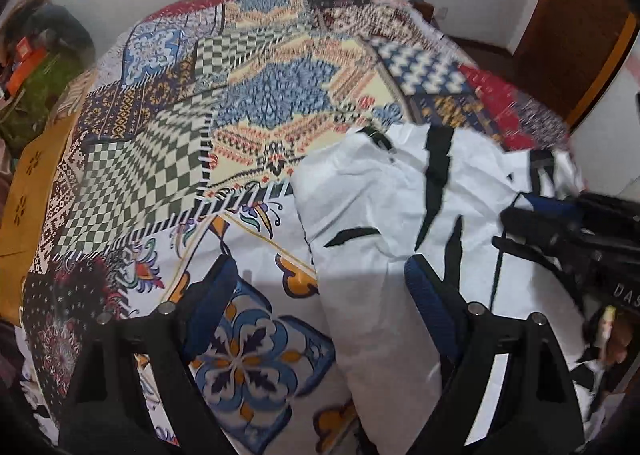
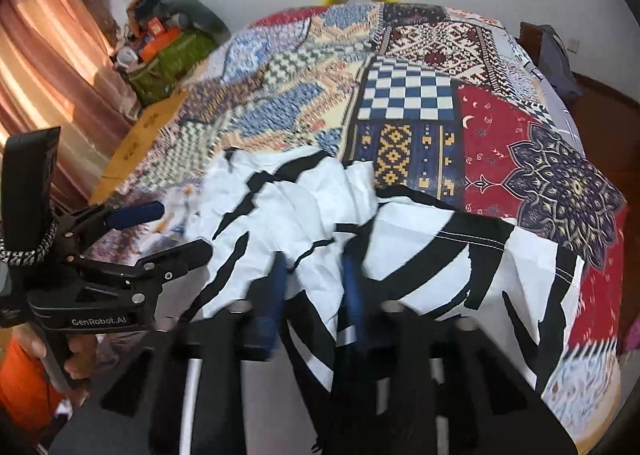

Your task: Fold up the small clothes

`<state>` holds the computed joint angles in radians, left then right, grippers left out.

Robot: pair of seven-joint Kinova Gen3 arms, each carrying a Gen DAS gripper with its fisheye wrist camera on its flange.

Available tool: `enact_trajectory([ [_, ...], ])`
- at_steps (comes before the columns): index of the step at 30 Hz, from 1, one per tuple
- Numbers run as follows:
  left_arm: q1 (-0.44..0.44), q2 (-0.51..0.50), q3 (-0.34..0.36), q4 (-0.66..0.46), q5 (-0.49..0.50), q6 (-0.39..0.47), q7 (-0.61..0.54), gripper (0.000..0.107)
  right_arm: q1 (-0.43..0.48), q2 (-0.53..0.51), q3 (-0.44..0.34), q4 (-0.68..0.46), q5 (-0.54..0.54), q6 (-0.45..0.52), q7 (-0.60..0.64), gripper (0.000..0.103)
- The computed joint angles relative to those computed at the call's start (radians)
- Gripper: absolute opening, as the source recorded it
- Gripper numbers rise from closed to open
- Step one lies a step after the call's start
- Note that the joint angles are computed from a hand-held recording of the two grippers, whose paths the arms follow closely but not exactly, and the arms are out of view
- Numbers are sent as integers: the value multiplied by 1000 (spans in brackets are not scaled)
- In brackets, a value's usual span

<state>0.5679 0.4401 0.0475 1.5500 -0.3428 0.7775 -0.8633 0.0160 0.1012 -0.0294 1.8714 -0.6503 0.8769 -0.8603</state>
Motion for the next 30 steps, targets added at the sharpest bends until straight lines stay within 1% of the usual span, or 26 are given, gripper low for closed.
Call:
enact_trajectory([
  [1,6,21,-4,-13,-8,15,2,84,-17,-8,4,13,26,-34,-4,8],
  [3,10,49,-8,-24,-11,27,8,84,-24,-13,-4,32,67,-75,-24,7],
  [6,-1,53,-10,-26,10,27,11,84,-51,-34,-6,61,136,-122,-41,7],
  [7,11,49,-24,-27,0,39,32,84,-48,-45,-10,65,144,-127,-42,7],
  [8,5,38,-22,-18,5,35,37,84,-48,-60,-6,70,150,-127,-40,7],
  [11,-20,-1,-7,13,28,27,32,83,-40,-116,20,83,142,-115,-2,8],
  [12,-36,-24,8,31,46,21,12,83,-34,-144,35,91,136,-106,17,9],
  [13,-48,-39,19,43,59,16,-4,83,-28,-158,54,91,123,-92,39,17],
  [14,-59,-54,29,55,73,12,-19,83,-15,-182,81,94,104,-66,64,34],
  [15,-65,-73,38,71,88,8,-30,83,-7,-195,101,96,91,-53,75,46],
  [16,-81,-92,54,89,115,-1,-54,83,8,-217,123,108,72,-44,88,68],
  [17,-93,-106,67,100,141,-6,-75,83,11,-232,142,119,57,-45,94,79],
  [18,-110,-118,82,115,173,-15,-103,83,12,-250,178,134,33,-37,114,82],
  [19,-122,-128,94,126,204,-19,-128,84,16,-256,200,141,22,-24,117,87],
  [20,-132,-134,104,133,233,-21,-149,84,39,-251,207,140,24,6,105,90],
  [21,-142,-136,113,138,263,-23,-171,84,55,-240,195,132,37,28,76,91],
  [22,-150,-137,122,145,294,-27,-189,84,58,-228,202,129,50,48,55,91],
  [24,-158,-127,132,150,342,-34,-221,84,72,-209,204,137,46,67,45,91],
  [25,-152,-118,134,147,345,-35,-218,84,80,-194,201,140,50,74,36,91],
  [26,-128,-111,120,142,333,-35,-203,85,89,-178,202,141,42,88,35,91],
  [28,-107,-99,112,128,322,-32,-198,86,109,-139,202,139,5,136,47,91],
  [30,-137,-87,142,120,373,-44,-254,86,132,-79,190,128,-33,190,66,91],
])
